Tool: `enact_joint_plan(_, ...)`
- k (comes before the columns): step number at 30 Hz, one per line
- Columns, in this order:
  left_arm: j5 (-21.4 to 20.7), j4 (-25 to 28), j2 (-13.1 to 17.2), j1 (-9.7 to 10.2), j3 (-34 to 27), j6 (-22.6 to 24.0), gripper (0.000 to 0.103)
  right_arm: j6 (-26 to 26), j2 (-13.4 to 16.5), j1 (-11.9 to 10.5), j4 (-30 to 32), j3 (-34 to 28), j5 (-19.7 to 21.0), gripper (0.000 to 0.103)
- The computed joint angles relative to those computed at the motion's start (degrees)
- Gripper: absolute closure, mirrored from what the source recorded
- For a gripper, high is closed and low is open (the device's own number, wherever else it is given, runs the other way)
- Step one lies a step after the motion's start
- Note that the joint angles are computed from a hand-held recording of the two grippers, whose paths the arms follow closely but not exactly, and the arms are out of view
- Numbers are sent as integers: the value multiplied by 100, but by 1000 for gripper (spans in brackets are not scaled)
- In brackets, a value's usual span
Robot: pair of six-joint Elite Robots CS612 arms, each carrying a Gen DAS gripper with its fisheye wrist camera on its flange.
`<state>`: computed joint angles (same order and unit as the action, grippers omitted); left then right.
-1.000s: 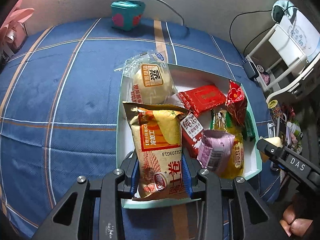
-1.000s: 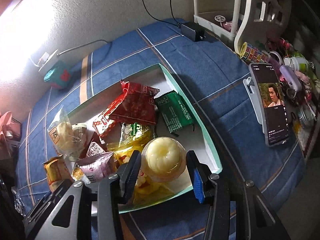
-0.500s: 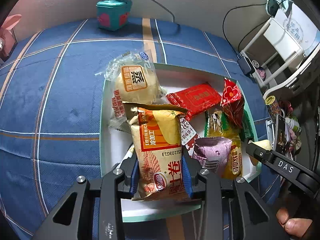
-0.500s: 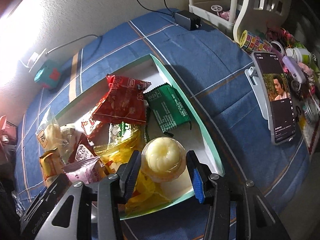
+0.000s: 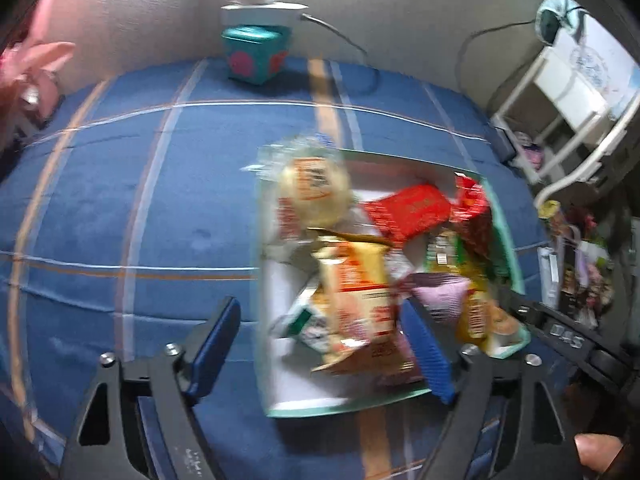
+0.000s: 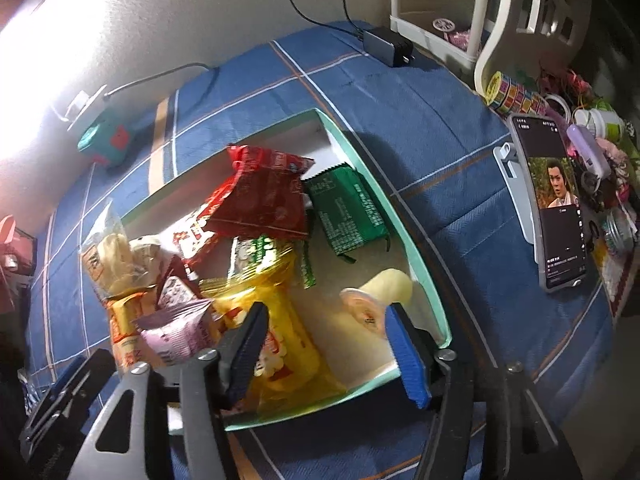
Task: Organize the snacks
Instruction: 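Open the left tool while the right tool opens, releasing both items into the tray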
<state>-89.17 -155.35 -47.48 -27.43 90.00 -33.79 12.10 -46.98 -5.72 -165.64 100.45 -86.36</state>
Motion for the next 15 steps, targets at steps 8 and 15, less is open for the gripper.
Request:
enact_joint_plan(8,1305,609,-189,-15,239,-405,5,-147,-100,139,-361,208,105,18)
enact_joint_plan(15,1550,1049,-320,16,397,-829,5,-256,-157,296,-819,420,93,0)
